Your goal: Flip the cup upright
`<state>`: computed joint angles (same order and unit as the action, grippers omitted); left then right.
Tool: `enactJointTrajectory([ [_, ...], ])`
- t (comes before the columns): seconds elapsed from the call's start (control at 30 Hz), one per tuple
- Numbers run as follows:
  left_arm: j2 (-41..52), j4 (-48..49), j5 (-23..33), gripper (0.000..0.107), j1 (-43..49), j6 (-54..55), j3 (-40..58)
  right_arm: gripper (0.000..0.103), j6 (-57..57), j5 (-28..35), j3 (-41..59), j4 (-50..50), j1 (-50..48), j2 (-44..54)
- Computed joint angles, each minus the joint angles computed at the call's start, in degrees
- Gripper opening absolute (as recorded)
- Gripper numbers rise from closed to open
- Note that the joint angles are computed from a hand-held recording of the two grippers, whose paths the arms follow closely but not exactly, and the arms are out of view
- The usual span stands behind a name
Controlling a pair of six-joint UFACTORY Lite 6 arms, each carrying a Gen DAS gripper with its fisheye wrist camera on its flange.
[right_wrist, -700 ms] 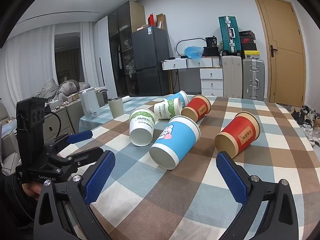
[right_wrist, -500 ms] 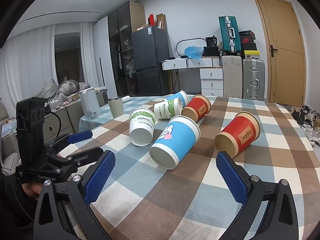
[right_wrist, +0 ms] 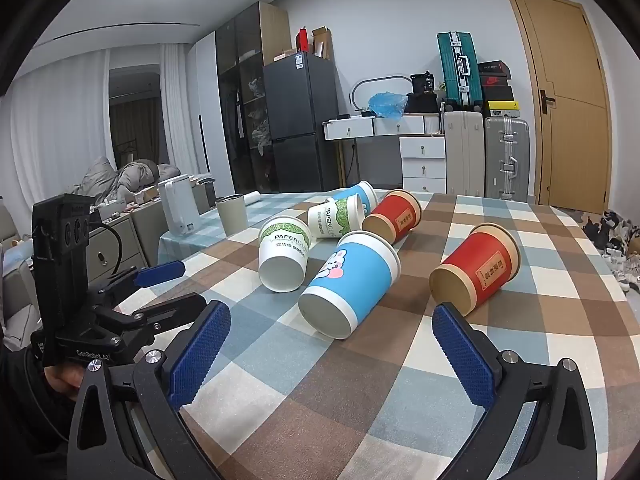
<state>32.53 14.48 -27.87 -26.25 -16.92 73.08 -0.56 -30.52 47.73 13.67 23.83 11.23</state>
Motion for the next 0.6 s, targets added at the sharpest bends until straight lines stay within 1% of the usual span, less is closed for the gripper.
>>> enactJointTrajectory([
  [0.6,0.2,-0.47,-0.17,0.102,-0.18,0.32,0.16,0.103,-0.05,-0.03,0.02,0.06,-0.03,0.03],
])
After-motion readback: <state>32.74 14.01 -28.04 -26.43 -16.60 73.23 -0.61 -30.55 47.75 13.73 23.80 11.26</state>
